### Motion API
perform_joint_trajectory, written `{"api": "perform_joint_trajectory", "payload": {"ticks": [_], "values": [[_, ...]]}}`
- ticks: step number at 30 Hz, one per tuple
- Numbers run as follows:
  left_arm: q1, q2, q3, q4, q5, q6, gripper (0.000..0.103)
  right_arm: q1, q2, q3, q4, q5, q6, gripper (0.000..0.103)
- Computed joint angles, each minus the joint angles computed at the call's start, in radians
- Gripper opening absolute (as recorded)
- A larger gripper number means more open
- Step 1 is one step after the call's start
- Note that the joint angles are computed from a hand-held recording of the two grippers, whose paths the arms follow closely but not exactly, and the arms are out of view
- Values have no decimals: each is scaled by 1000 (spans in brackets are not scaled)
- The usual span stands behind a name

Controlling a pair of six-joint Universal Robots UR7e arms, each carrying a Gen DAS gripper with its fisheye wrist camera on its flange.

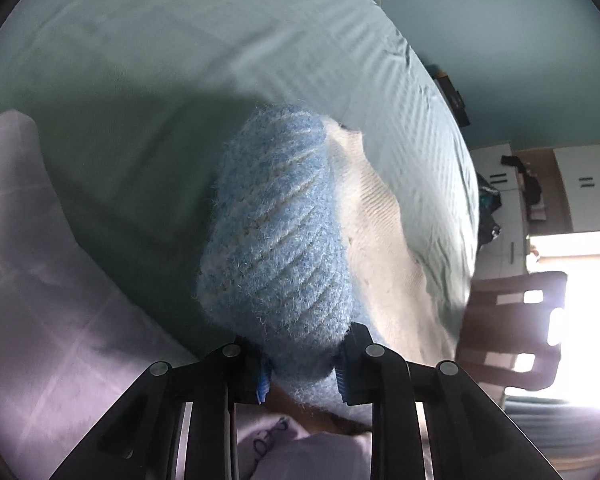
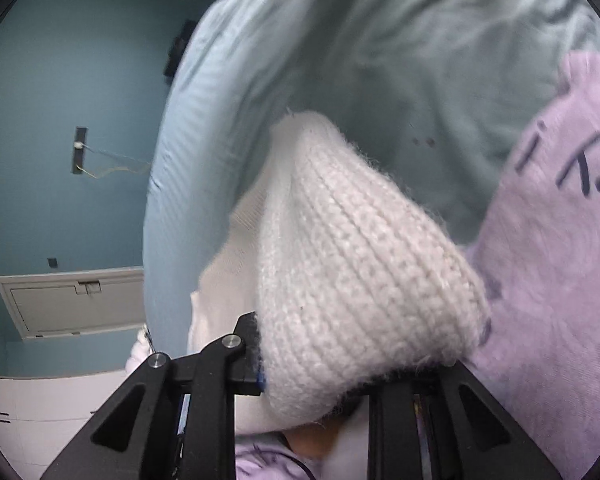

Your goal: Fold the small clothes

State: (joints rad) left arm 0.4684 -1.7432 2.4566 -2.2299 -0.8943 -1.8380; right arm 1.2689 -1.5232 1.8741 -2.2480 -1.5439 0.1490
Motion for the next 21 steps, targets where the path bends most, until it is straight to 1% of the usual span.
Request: {"api": "perform_joint_trajectory", "payload": {"ticks": [2, 4, 5, 6, 9, 10, 11, 12, 13, 14, 15, 16, 17, 18, 19, 21], "values": [[17, 29, -34, -8, 6, 27, 23, 5, 27, -45, 40, 19, 32, 19], [34, 33, -56, -37, 14, 62, 23, 11, 48, -90, 76, 44, 69, 19], [55, 44, -77, -71, 15, 104, 23, 14, 67, -122, 98, 66, 100, 19], [79, 55, -95, -105, 11, 143, 23, 15, 77, -143, 111, 81, 112, 19], [192, 148, -200, -217, -4, 285, 23, 55, 167, -254, 130, 92, 163, 19], [238, 193, -242, -264, -16, 334, 24, 64, 196, -285, 137, 97, 168, 20], [298, 246, -297, -314, -47, 413, 26, 69, 244, -335, 151, 118, 164, 23], [356, 292, -335, -386, -86, 472, 35, 73, 281, -376, 157, 134, 172, 30], [413, 342, -361, -490, -126, 537, 44, 70, 339, -432, 147, 181, 180, 44], [463, 387, -395, -551, -152, 580, 61, 45, 365, -453, 132, 262, 160, 51], [481, 408, -408, -571, -136, 580, 74, 34, 402, -478, 94, 330, 147, 65], [481, 421, -417, -549, -82, 547, 80, 29, 420, -491, 71, 355, 123, 68], [472, 431, -431, -485, -22, 518, 89, 33, 437, -510, 53, 338, 91, 69], [462, 437, -456, -380, 15, 489, 95, 40, 438, -519, 51, 280, 52, 75], [454, 451, -474, -311, 40, 499, 97, 55, 433, -519, 44, 192, 19, 85], [438, 500, -518, -161, 94, 541, 98, 80, 415, -469, -56, 8, -82, 88]]}}
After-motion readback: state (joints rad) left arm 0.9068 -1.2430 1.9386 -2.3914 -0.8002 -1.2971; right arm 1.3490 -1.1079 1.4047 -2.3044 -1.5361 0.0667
